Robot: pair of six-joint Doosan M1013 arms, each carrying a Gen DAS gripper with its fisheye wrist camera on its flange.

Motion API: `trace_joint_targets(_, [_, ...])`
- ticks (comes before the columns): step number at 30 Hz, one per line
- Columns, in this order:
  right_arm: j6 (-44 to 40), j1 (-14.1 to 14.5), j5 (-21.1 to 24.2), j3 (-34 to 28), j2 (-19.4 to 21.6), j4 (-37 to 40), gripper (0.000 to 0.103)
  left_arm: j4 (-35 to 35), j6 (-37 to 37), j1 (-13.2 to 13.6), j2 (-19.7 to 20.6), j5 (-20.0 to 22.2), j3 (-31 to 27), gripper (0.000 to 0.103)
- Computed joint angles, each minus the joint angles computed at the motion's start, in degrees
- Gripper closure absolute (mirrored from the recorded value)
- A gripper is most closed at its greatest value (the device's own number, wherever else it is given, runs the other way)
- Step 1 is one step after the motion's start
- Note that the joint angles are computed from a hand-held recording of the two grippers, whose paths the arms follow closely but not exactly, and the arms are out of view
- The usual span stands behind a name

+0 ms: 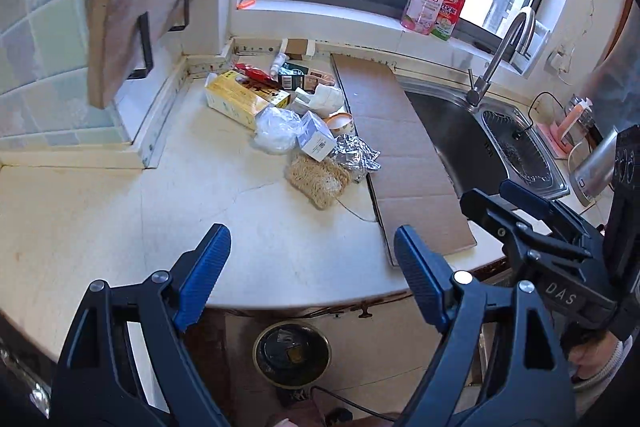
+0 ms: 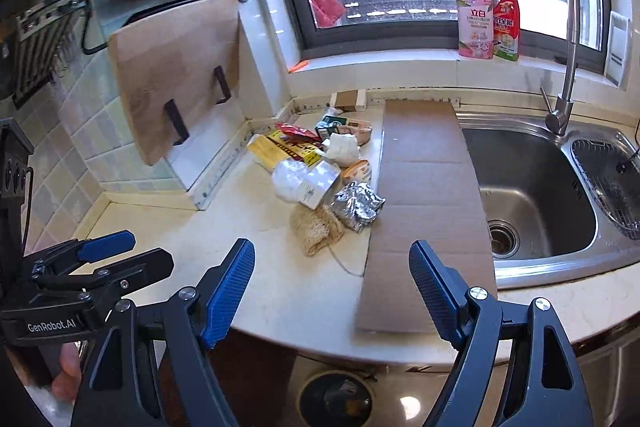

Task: Collect trash
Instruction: 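Raise both open tools back toward the counter trash, then grasp the crumpled foil with the right tool while the left tool grasps the fibrous scrubber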

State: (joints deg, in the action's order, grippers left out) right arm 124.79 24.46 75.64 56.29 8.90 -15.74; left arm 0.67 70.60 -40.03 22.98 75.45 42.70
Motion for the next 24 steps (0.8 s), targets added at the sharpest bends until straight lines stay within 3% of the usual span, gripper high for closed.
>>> trace_joint_targets(7, [-1.15,-3.81,1.54,-2.15,3.68,1.42,0.024,-5.56,2.19,2.34,7.19,4.11,-7.69,0.021])
trace_joint_targets(11, [-5.38,-6.38,2.61,-3.65,5.95,4.21,0.026,-5.57,1.33,2.20,9.70,5.65,-9.72,0.021])
trace_joint_targets(17, [-15.22,-10.65,4.15,-6.49,10.11,12.35,0.028,-3.92,-2.61,1.76,14.16,8.97,-14.73,0.021])
trace_joint_targets(24, [-26.18,-15.39,7.85,-10.54,16.38,23.35,0.028,-1.53,-9.41,1.46,21.01,16.20,-25.58,0.021])
